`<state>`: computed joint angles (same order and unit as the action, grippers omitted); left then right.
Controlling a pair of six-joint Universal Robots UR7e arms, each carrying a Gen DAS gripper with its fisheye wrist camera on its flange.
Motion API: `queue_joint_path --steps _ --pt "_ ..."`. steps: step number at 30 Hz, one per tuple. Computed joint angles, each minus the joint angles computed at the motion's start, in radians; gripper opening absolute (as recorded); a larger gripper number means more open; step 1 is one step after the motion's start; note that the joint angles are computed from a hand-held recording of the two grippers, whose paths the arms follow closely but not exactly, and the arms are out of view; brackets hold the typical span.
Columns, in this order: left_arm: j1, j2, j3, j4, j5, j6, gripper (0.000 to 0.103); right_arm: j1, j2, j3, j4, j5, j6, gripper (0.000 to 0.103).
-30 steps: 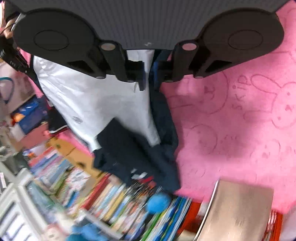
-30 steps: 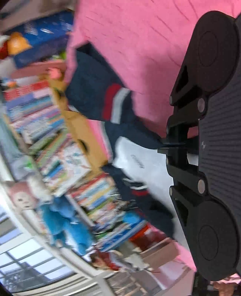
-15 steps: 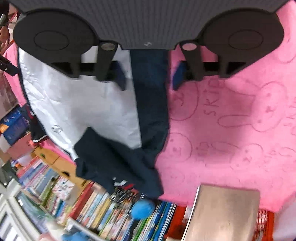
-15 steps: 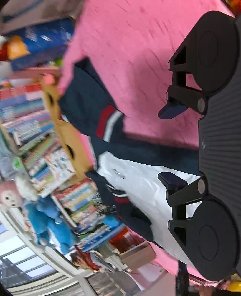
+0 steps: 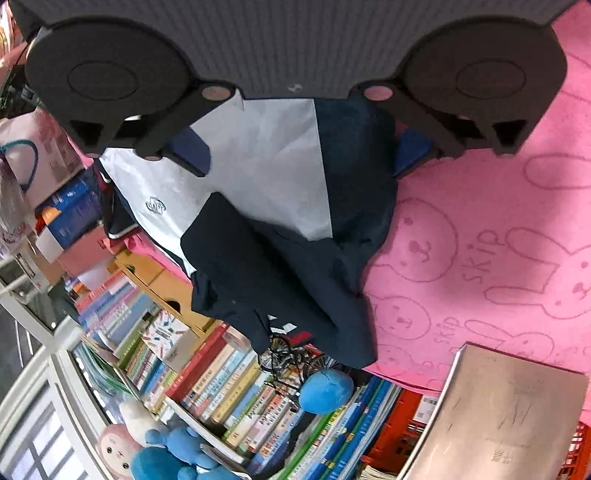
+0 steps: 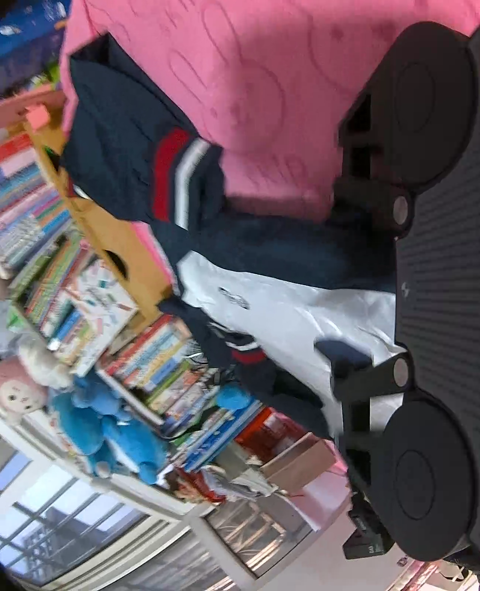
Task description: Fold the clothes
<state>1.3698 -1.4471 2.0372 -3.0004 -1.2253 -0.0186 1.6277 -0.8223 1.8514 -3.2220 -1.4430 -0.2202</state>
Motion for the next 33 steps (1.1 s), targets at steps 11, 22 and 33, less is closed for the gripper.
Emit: queue_joint_path --steps 11,22,33 --pt "0.026 -0.111 0.128 -0.232 -0.170 -0.213 0.001 0.077 -0.076 0.081 -0.175 -0.040 0.060 0.005" --pt "-0.170 -0.292 0.259 0.091 0.308 0.012 0.006 0.160 -0.192 0.092 0.121 -0.563 0.021 0.054" --pt "-0.283 -0.257 0.346 -0.240 0.485 0.307 0.042 0.243 -0.064 -0.078 0.141 -0.383 0.099 0.080"
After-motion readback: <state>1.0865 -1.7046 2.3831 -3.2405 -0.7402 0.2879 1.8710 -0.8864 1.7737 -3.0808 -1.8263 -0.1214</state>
